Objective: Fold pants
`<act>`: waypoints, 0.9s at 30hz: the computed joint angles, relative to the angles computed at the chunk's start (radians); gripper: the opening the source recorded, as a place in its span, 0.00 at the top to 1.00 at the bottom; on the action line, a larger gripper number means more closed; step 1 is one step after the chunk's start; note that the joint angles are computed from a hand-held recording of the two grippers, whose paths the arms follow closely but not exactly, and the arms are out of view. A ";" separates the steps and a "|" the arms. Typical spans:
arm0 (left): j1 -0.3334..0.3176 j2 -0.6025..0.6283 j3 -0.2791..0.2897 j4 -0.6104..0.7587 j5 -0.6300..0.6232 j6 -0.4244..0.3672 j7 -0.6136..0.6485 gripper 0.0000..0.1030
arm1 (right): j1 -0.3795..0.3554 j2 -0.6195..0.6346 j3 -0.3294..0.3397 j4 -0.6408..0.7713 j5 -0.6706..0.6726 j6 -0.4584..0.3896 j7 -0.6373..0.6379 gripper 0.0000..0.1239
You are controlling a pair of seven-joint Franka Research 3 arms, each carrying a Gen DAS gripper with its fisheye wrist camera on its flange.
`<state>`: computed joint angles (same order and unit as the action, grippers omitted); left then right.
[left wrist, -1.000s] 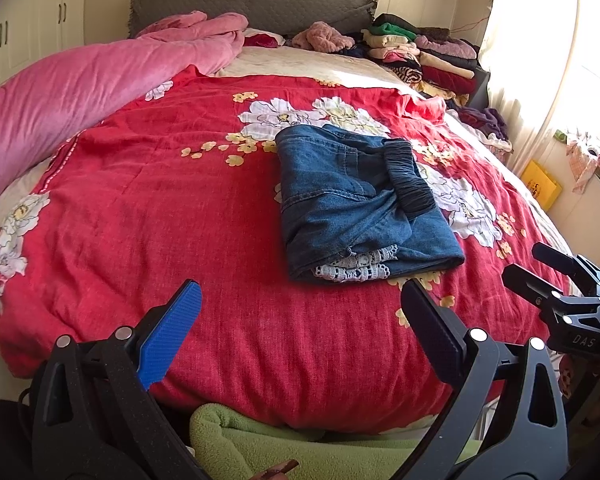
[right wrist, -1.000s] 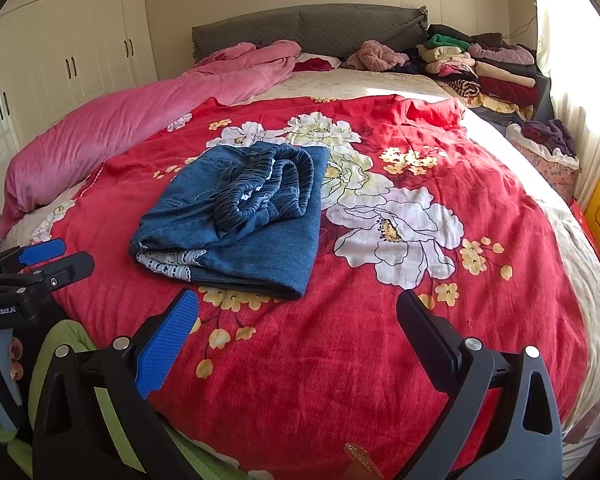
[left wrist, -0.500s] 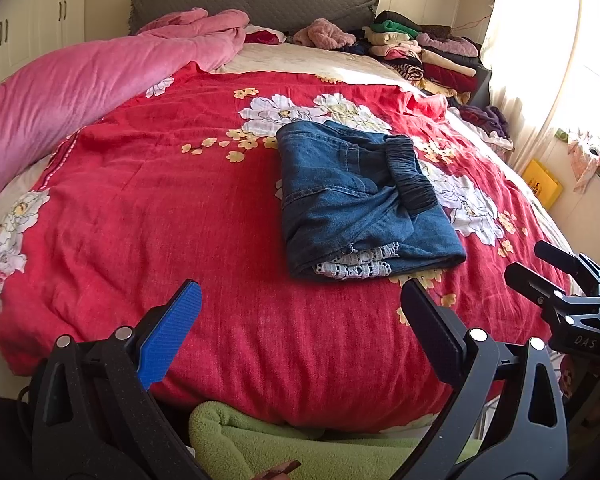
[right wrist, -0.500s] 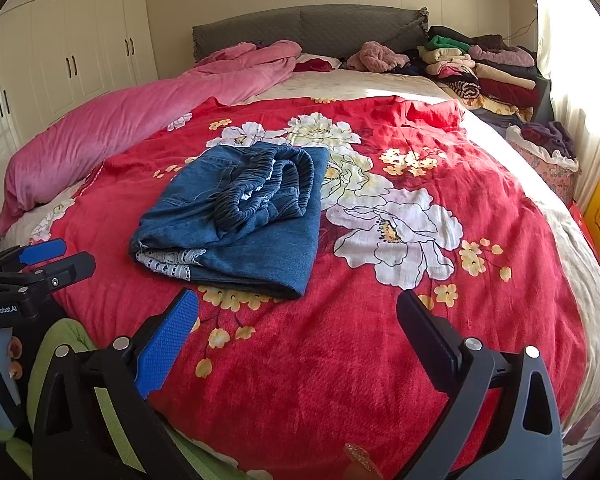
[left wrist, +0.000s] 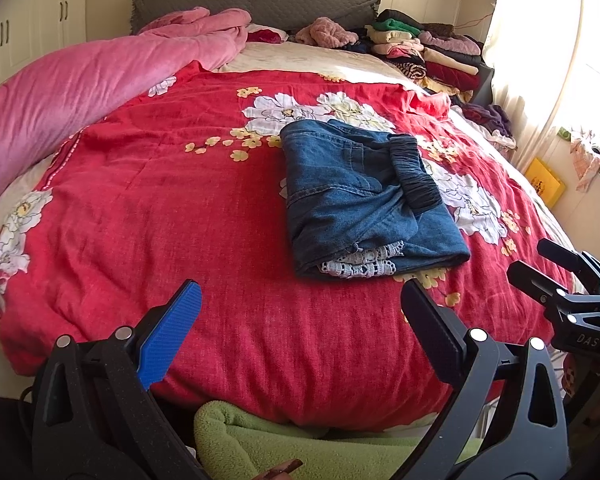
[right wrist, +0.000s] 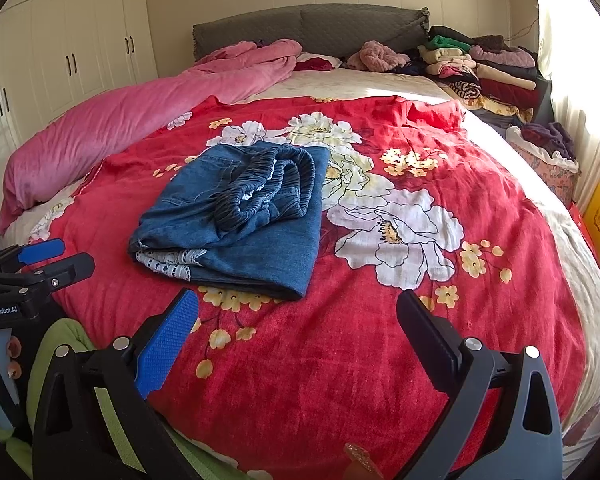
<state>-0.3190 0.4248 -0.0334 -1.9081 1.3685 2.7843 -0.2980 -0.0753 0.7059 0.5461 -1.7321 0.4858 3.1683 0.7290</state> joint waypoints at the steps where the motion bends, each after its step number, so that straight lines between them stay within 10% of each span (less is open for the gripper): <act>1: 0.001 0.000 -0.001 -0.001 -0.006 -0.004 0.006 0.09 | 0.006 0.000 -0.006 0.003 -0.002 -0.002 0.003 0.20; 21: 0.012 -0.002 -0.005 -0.011 -0.060 -0.016 0.058 0.09 | 0.061 0.010 -0.074 0.045 0.013 -0.028 0.021 0.20; 27: 0.023 -0.010 0.000 -0.015 -0.215 -0.136 0.160 0.09 | 0.113 0.038 -0.161 0.119 0.010 -0.042 0.074 0.20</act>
